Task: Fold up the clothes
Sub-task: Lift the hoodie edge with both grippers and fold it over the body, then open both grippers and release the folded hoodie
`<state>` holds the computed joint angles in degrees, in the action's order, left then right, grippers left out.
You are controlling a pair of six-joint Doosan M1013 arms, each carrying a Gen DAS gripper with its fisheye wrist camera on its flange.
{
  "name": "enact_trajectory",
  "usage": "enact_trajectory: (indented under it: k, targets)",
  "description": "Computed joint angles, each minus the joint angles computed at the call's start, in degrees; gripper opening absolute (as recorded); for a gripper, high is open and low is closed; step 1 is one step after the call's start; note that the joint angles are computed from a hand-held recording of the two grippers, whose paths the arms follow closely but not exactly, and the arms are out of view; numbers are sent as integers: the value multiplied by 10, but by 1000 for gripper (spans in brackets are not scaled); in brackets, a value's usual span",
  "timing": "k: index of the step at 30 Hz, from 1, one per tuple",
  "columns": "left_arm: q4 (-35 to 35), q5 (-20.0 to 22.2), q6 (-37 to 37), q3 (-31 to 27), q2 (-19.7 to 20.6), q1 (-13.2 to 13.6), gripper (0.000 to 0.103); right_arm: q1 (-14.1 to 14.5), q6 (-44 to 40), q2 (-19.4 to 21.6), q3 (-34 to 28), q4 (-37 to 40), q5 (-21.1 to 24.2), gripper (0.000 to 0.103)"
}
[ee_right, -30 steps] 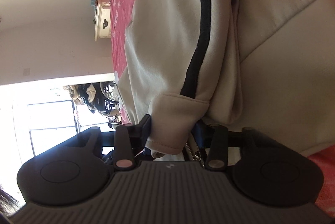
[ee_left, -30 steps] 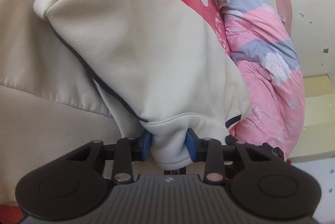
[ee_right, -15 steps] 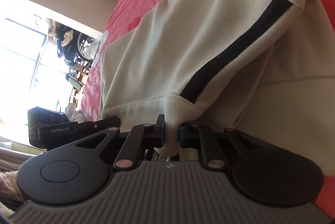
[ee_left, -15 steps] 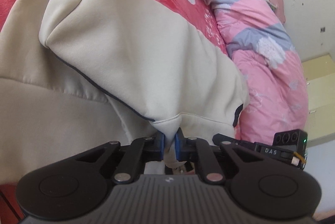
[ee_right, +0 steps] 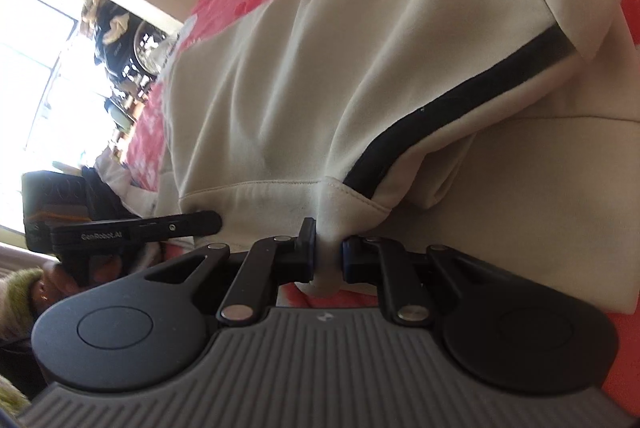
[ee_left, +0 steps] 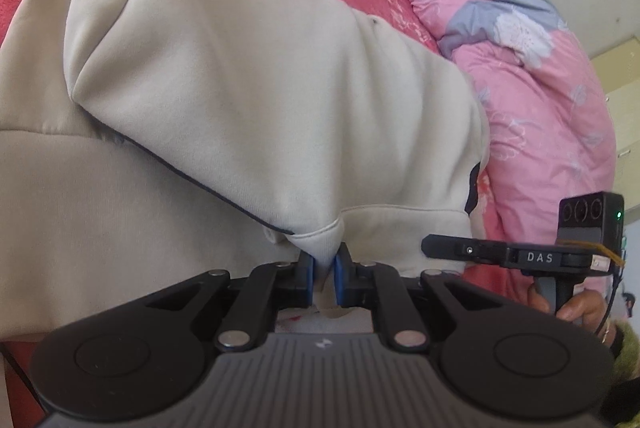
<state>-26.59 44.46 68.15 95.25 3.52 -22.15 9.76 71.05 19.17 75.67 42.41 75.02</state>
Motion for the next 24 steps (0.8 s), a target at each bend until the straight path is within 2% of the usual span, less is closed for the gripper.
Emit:
enact_trajectory:
  k: [6,9,10,11,12,14,17,19,20,24]
  targets:
    - [75,2,21,-6,1,-20,12,7,-24,-7,9,-24,-11,11]
    - [118,14,40,-17,2,-30,23,11,-37,-10,6,-42,-14,17]
    - [125,17,48,-20,1,-31,31,12,-36,-11,4,-46,-10,23]
    - [121,21,58,-22,-2,-28,34,11,-38,-11,0,-49,-4,31]
    - [116,25,68,-23,-4,-24,34,10,-43,-12,-3,-55,3,34]
    - [109,44,90,-31,-7,-16,38,10,-62,-11,-18,-79,28,48]
    - [117,57,129,-41,-16,-8,40,6,-90,-4,-55,-111,79,57]
    - [135,49,144,-49,-18,-8,41,2,-105,1,-82,-116,100,59]
    - [144,43,151,-54,-18,-8,45,-1,-112,-3,-87,-113,86,59]
    - [150,7,172,-71,2,-20,47,-10,-133,-20,-71,-48,-17,58]
